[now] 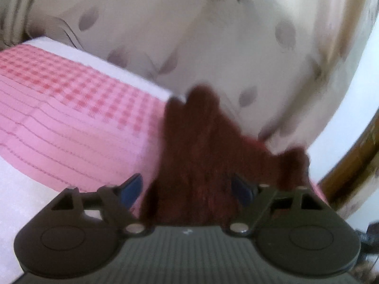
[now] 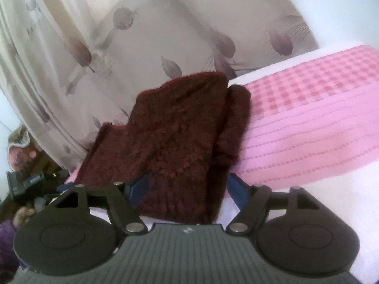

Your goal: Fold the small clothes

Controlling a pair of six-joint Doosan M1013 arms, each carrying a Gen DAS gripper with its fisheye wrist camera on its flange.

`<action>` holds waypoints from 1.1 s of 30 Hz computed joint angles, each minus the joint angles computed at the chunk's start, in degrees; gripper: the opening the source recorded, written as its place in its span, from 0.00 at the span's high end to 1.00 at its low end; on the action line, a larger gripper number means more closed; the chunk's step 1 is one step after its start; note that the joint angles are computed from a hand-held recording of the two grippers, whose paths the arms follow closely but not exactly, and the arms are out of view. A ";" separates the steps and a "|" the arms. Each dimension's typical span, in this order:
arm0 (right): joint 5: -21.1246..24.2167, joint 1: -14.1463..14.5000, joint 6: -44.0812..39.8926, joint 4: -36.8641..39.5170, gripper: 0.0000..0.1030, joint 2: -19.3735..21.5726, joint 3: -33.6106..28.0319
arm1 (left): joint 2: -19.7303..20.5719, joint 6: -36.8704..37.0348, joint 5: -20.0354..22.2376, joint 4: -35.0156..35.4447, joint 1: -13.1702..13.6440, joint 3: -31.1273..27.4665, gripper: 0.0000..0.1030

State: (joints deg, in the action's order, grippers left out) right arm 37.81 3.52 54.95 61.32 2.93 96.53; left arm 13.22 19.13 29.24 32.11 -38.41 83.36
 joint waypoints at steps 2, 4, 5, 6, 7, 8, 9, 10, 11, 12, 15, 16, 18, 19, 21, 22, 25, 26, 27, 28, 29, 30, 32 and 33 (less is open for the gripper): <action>2.56 0.44 1.56 -2.54 0.64 1.47 -1.67 | 0.85 5.31 2.54 -3.75 -0.01 -1.21 0.76; 3.32 1.06 5.10 -6.36 0.85 2.12 -2.52 | 0.80 4.46 3.85 -5.16 0.07 -1.07 0.80; 3.28 0.97 4.42 -6.18 0.86 1.87 -2.22 | 0.45 2.82 4.17 -3.86 -0.09 -0.54 0.81; 3.21 0.66 3.57 -5.86 0.88 1.36 -1.84 | 0.21 1.88 5.40 -2.38 -0.40 -0.35 0.81; 2.89 0.27 3.41 -6.00 0.90 0.67 -1.37 | -0.16 1.01 5.73 -1.54 -0.49 0.21 0.81; 3.32 -0.46 3.05 -5.43 0.90 0.05 -0.89 | -0.63 0.57 4.93 -2.08 -0.32 1.09 0.81; 3.96 -1.11 2.44 -4.91 0.92 -0.33 -0.54 | -0.88 -0.30 4.63 -2.33 -0.24 1.63 0.81; 3.65 -1.36 3.13 -6.32 0.95 -0.64 -0.22 | -0.88 -1.27 4.61 -1.68 -0.31 1.87 0.81; 3.17 -1.37 5.41 -8.79 0.95 -0.59 -0.20 | -0.96 -2.09 3.96 -0.31 -0.43 2.22 0.81; 3.30 -1.55 6.99 -10.30 0.96 -0.20 -0.43 | -1.15 -2.22 2.51 1.07 -0.54 2.66 0.81; 1.49 -2.35 6.81 -6.91 0.93 -0.35 0.65 | -0.85 -3.17 6.58 7.91 -2.35 0.71 0.75; 1.31 -3.02 4.03 -2.12 0.89 -0.66 1.31 | -0.75 -3.13 7.88 9.40 -2.77 -0.18 0.67; -2.43 -2.89 2.09 0.28 0.87 -1.56 1.94 | -0.79 -5.13 7.59 13.97 -3.29 -1.25 0.43; -3.75 -2.67 0.17 1.17 0.87 -1.61 1.51 | -0.61 -5.83 6.86 15.57 -3.18 -1.81 0.22; -4.36 -2.37 -3.10 3.47 0.86 -0.86 -0.13 | 0.47 -5.73 4.21 15.80 -2.56 -3.93 0.19; -4.33 -2.01 -3.20 2.78 0.86 -0.01 -1.71 | 1.15 -3.25 1.25 12.40 -1.79 -5.12 0.19; -4.75 -0.04 -4.54 -0.01 0.86 3.29 -7.10 | 5.01 8.27 -0.48 1.16 -0.73 -11.44 0.18; -3.86 0.69 -4.19 -1.69 0.86 4.78 -9.38 | 6.72 13.51 1.27 -4.01 -0.36 -14.23 0.19; -3.28 1.27 -3.72 -3.12 0.86 5.94 -11.06 | 8.35 16.61 2.96 -7.11 0.07 -16.42 0.19; -2.96 2.16 -3.04 -5.65 0.86 7.13 -12.91 | 9.38 16.78 4.08 -7.21 0.29 -17.61 0.19; -2.46 3.00 -2.43 -8.84 0.86 8.59 -15.02 | 10.15 15.26 4.89 -6.06 0.55 -18.27 0.19; -2.15 3.60 -1.98 -11.31 0.86 9.53 -16.44 | 10.77 13.70 5.51 -5.66 0.99 -18.65 0.19; -1.65 4.28 -1.17 -14.33 0.86 11.60 -19.00 | 10.69 7.63 4.78 -2.16 1.56 -17.33 0.20; -1.94 4.67 1.93 -18.58 0.86 12.76 -20.43 | 10.42 4.67 4.14 0.11 1.72 -16.35 0.20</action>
